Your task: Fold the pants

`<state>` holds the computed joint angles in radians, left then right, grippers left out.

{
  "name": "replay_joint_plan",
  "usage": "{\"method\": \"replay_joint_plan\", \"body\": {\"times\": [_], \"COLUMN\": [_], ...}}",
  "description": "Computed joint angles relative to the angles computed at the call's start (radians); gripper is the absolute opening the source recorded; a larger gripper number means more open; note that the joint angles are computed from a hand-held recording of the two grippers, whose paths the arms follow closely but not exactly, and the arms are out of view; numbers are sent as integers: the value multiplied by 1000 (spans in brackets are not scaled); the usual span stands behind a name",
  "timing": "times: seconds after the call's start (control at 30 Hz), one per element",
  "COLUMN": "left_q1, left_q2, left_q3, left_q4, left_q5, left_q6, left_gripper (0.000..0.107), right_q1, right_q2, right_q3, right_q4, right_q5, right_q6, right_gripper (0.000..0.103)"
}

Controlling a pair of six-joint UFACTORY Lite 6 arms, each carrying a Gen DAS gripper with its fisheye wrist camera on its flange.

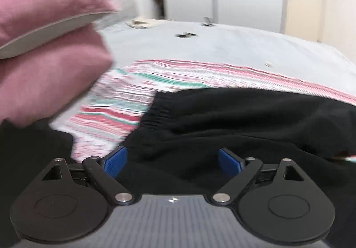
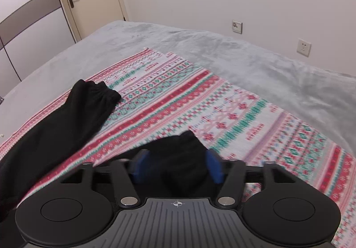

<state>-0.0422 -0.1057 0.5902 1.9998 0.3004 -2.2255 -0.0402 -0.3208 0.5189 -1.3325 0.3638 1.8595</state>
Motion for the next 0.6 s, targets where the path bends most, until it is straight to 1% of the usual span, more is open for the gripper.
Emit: {"method": "replay_joint_plan", "body": {"times": [0.03,0.1,0.17,0.2,0.27,0.33,0.4,0.47,0.53,0.57,0.6], "left_q1": [3,8,28,18,58,41,66,91,105,115,117], "left_q2": [46,112,174,183,220,202,230,266,297,309,312], "left_q3": [30,73,109,114,142,118,137,152,170,179,184], "left_q4": [14,-14,25,-2,44,40,97,164,176,212,212], "left_q5": [-22,-45,-67,-63,-93,-92,-112,-122,-122,-135,-141], "left_q6": [-15,3,-36,-22,-52,-71,-126,-194,-217,-254,-257], "left_gripper": [92,92,92,92,92,92,92,92,92,93,93], "right_q1": [-8,-33,-49,-43,-19,24,64,67,31,2,-22], "right_q2": [37,124,207,243,327,418,518,608,686,736,787], "right_q3": [18,69,127,155,228,312,412,518,623,693,762], "right_q4": [-39,-99,-165,-202,-269,-323,-377,-416,-474,-479,-451], "right_q5": [-11,-36,-53,-51,-45,-32,-7,-4,-44,-90,-132], "right_q6": [34,86,157,203,264,278,275,277,363,397,389], "right_gripper": [61,61,61,61,61,62,67,67,67,67,67]}}
